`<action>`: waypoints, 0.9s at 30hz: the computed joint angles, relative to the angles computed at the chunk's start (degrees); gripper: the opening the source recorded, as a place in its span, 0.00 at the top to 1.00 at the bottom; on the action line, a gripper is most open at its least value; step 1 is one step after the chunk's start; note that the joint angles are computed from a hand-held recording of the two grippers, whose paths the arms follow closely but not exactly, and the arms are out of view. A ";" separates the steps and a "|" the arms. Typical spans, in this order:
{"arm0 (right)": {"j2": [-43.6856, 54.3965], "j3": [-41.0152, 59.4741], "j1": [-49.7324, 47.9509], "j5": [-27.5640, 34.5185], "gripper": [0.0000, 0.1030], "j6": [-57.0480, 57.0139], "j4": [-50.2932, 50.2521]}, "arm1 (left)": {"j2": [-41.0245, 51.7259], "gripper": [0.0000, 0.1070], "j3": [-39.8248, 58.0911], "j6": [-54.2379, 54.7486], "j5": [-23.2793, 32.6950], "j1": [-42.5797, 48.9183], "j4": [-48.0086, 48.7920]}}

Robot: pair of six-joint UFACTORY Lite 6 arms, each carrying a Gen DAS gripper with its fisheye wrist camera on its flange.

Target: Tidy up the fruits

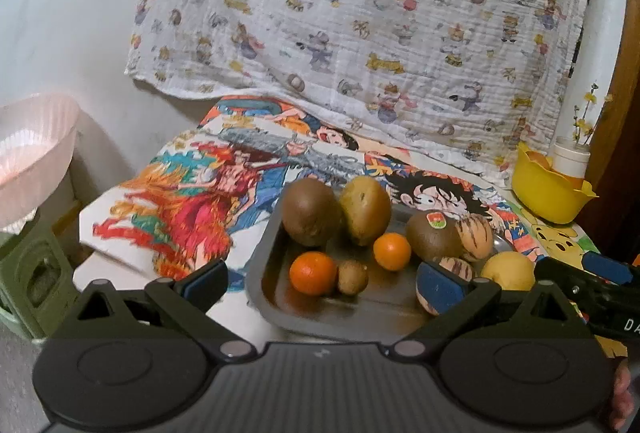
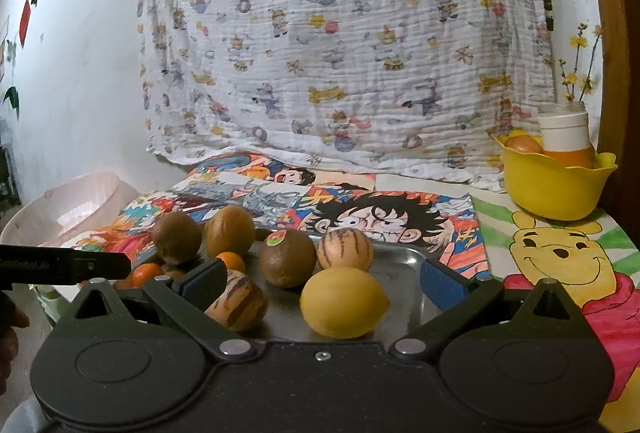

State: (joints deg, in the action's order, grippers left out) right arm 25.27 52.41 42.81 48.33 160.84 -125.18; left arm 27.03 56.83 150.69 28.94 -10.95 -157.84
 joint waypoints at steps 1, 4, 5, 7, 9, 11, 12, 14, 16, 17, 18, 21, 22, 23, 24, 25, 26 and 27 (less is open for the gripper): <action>-0.23 -0.10 0.47 -0.13 0.01 -0.29 0.50 | -0.34 0.04 -0.60 -0.95 0.17 0.35 0.93; -0.83 -0.38 1.49 -0.36 0.01 -0.62 1.37 | -1.57 0.04 -2.31 -1.36 0.16 0.85 1.59; -1.11 -0.62 1.81 -0.47 0.01 -0.61 1.61 | -2.03 0.04 -2.93 -0.90 0.18 0.87 1.29; -1.65 -1.05 2.40 -0.61 0.01 -0.57 2.19 | -3.05 0.04 -4.23 0.27 0.12 0.80 0.39; -2.25 -1.49 2.72 -0.97 0.01 -0.49 2.56 | -3.97 0.04 -5.46 1.02 0.12 0.72 -0.18; -2.97 -1.99 3.23 -1.41 0.01 -0.68 3.39 | -4.80 0.04 -6.37 0.66 -0.19 0.83 0.45; -3.49 -2.41 3.67 -1.52 0.01 -0.79 4.00 | -5.26 0.04 -6.91 0.34 -0.35 0.87 0.85; -4.45 -3.34 4.56 -1.33 0.01 -0.92 4.85 | -6.15 0.04 -8.04 -0.04 -0.38 1.03 1.52; -5.33 -4.19 5.53 -1.10 0.01 -1.37 5.88 | -7.19 0.04 -9.33 0.31 -0.24 1.04 1.30; -5.65 -4.49 5.97 -1.06 0.01 -1.56 6.45 | -7.75 0.04 -10.00 0.57 -0.12 1.05 1.13; -6.05 -4.88 6.47 -1.11 0.01 -1.74 7.09 | -8.20 0.04 -10.51 0.77 -0.03 1.09 1.09; -6.73 -5.59 7.64 -1.33 0.01 -1.99 8.73 | -9.56 0.04 -11.82 1.92 -0.10 1.10 0.41; -6.84 -5.80 7.95 -1.35 0.01 -1.69 9.10 | -9.94 0.04 -12.15 2.31 -0.30 1.05 -0.03; -6.92 -5.90 7.96 -1.57 0.01 -1.36 9.12 | -10.23 0.04 -12.37 2.46 -0.57 1.03 -0.23; -7.05 -6.11 8.07 -1.85 0.01 -0.89 9.18 | -10.49 0.04 -12.64 2.41 -0.78 1.09 -0.20; -7.12 -6.24 8.21 -2.05 0.01 -0.49 9.31 | -10.71 0.04 -12.88 2.24 -0.98 1.17 -0.08; -7.17 -6.31 8.30 -2.16 0.01 -0.24 9.44 | -10.92 0.04 -13.12 2.05 -1.14 1.26 0.02; -7.19 -6.44 8.48 -2.17 0.01 0.10 9.52 | -11.07 0.04 -13.28 1.81 -1.38 1.31 0.16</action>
